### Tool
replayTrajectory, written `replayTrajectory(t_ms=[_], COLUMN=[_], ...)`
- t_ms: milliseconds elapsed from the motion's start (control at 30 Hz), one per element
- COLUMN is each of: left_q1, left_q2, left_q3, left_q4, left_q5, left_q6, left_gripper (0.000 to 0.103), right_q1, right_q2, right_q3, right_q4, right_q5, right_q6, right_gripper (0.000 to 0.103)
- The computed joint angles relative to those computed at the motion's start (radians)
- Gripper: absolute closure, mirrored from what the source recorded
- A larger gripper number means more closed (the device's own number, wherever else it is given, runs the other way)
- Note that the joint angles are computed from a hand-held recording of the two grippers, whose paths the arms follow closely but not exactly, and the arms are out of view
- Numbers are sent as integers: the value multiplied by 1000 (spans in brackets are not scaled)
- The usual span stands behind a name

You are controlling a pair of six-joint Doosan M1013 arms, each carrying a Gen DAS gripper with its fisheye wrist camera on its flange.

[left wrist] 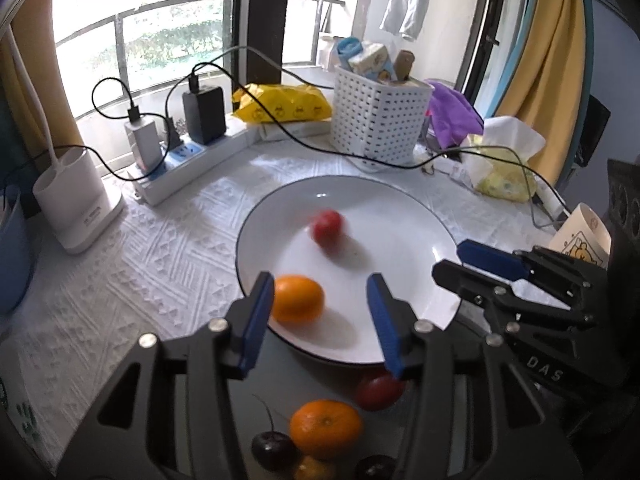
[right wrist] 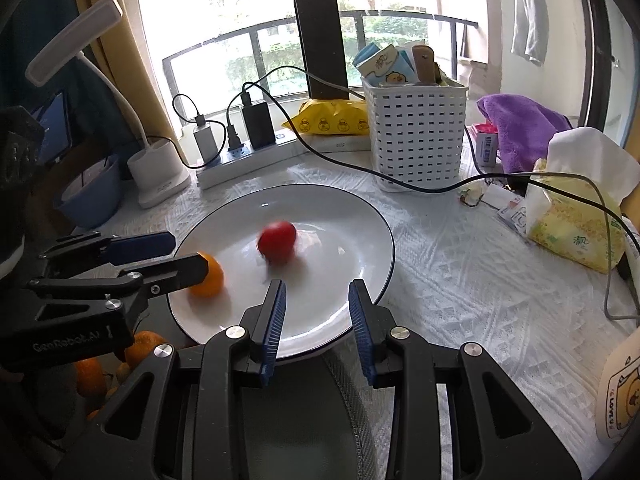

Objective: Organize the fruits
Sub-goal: 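Carry the tomato into the white bowl with the right tool while the left tool drops the orange there, then withdraw both open tools from the bowl back over the fruit mat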

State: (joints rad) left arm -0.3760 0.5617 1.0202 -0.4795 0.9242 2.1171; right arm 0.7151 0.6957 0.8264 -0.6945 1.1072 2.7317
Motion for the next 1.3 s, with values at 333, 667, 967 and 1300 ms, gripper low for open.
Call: replayTrajectory(t_ms=[333, 667, 967, 1300], left_q1=[14, 36, 56, 77], left_q2=[-38, -98, -144, -180], left_q3=[42, 123, 197, 267], left_q4=[-36, -104, -120, -126], left_q5=[-37, -104, -137, -157], left_q6=[19, 49, 71, 83], left_gripper=[51, 41, 41, 41], right_q1=[13, 43, 66, 87], right_q2=[-3, 2, 11, 33], right_q3=[-8, -34, -54, -90], right_q4=[-24, -51, -58, -47], right_q5=[15, 45, 62, 90], right_q6=[12, 6, -6, -28], right_gripper=[66, 66, 65, 65])
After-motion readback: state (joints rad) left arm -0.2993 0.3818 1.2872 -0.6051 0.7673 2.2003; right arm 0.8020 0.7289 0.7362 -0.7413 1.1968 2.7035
